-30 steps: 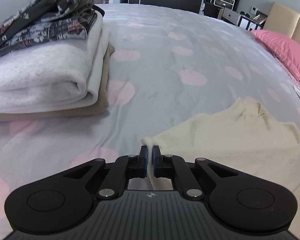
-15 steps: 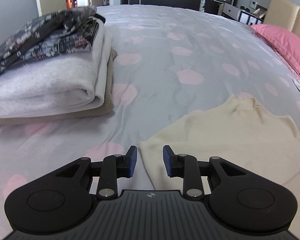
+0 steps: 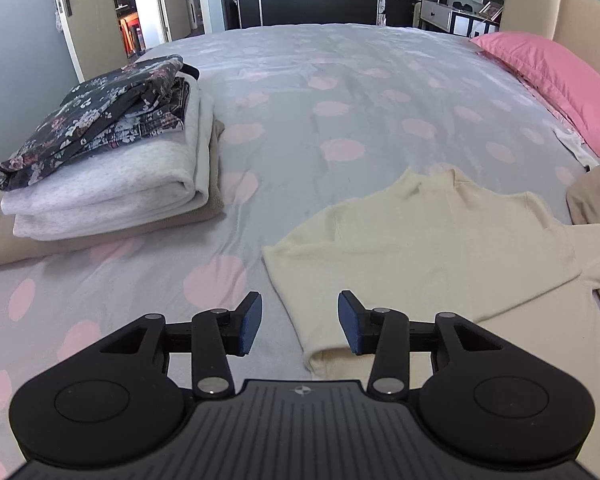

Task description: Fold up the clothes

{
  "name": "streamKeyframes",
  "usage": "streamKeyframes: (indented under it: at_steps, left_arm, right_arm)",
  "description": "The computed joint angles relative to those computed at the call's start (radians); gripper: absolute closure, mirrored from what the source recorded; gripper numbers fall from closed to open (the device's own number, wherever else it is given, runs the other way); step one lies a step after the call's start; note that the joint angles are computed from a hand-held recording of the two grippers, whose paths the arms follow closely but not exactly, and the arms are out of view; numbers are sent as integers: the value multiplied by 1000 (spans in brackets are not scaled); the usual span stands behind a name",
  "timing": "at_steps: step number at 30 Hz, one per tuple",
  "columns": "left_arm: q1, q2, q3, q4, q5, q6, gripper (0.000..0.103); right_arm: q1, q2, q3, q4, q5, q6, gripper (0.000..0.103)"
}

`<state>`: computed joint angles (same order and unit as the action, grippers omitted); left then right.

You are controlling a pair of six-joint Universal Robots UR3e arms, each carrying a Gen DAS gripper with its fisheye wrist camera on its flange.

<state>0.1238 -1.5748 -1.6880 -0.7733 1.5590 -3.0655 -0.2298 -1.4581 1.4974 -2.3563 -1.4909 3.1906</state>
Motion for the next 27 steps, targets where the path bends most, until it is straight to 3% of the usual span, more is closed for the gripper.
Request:
streamKeyframes:
  at_steps: [7, 12, 15, 18, 20, 21, 22, 27]
  left_arm:
    - [-24, 6, -13, -5, 33, -31, 63]
    - [-44, -20, -1, -12, 50, -66, 63]
    - [-56, -34, 7, -16, 55, -72, 63]
    - [-71, -48, 10, -9, 63, -77, 63]
    - [-76, -56, 9, -7, 63, -80, 63]
    - [-77, -59, 8, -7, 63, -80, 63]
    - [-78, -62, 7, -8, 64, -80, 63]
    - [-80, -69, 6, -11, 70, -89, 63]
  right_arm:
    - [-258, -197, 215, -53, 54, 44, 59]
    - [-388, -250, 314, -81, 105, 76, 59]
    - [-436, -256, 334, -103, 164, 102, 60]
    - [-415, -227, 319, -163, 152, 123, 62]
    - [-383, -189, 295, -205, 115, 127, 72]
    - [-367, -175, 286, -219, 97, 126, 91]
    - [-352, -163, 277, -228, 78, 126, 101]
    - [-290, -166, 269, -285, 58, 107, 103]
